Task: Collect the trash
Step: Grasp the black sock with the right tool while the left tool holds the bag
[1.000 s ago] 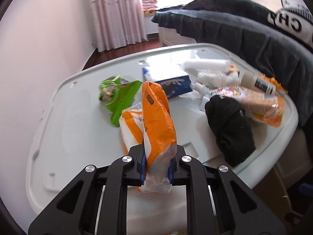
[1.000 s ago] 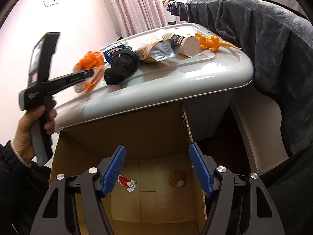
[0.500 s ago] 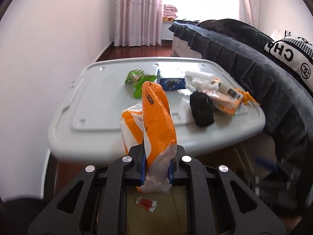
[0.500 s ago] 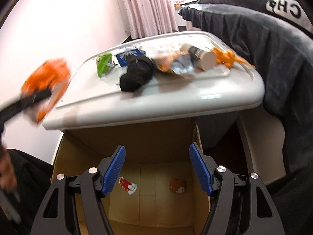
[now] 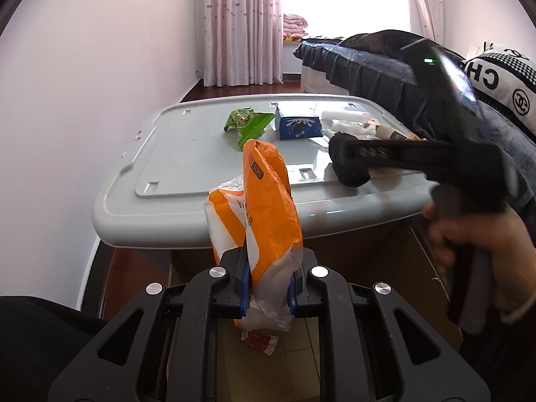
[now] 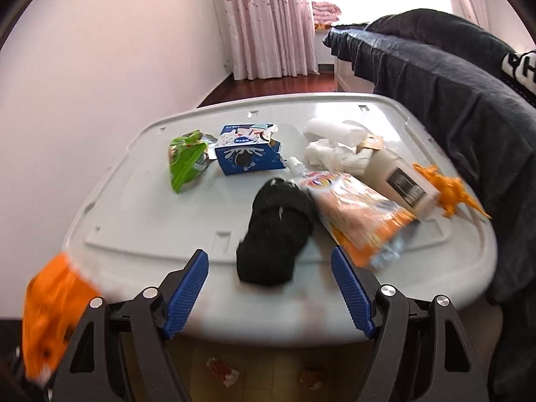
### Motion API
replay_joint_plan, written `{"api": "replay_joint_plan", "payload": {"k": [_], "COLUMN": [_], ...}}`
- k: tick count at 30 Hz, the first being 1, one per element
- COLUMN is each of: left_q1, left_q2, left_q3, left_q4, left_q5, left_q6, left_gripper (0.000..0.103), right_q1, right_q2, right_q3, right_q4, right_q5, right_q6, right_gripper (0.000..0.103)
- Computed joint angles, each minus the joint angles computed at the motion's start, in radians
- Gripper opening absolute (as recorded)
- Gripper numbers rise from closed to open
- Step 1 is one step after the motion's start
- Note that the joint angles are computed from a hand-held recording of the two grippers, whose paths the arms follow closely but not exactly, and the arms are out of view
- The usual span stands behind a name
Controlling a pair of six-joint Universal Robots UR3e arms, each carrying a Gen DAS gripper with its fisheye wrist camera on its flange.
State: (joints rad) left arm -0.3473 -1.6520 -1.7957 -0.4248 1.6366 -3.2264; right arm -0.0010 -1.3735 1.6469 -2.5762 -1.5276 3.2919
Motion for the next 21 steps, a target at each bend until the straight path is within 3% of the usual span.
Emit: {"api": "replay_joint_plan", "payload": {"k": [11, 13, 15, 21], "left_q1": [0.045, 0.051, 0.054, 0.075], "left_q2": [0.041, 0.042, 0.045, 0.037], "left_q3": [-0.038, -0.037, -0.039, -0.037], "left_q4": [-0.002, -0.007, -0.007, -0.025], "left_q5": [-0.049, -0.056, -0.059, -0.091], "left_q6": [-0.028, -0.028, -0.027, -0.032], "left_gripper": [0.015, 0.015, 0.015, 0.015], "right_q1": [0.022, 0.033, 0.038, 0.039], "right_q2": [0.242, 0.268, 0.28, 0.254], "right_q3": [-0.268, -0.298, -0.304, -0.236], "right_q4": [0.096, 0.117, 0.128, 0.057], "right_q5": [-0.059, -0.08, -0.093, -0.092], "right_q6": [0.091, 0.092, 0.088, 0.066], "right_gripper": [0.074, 0.067, 0.052, 0.045]}}
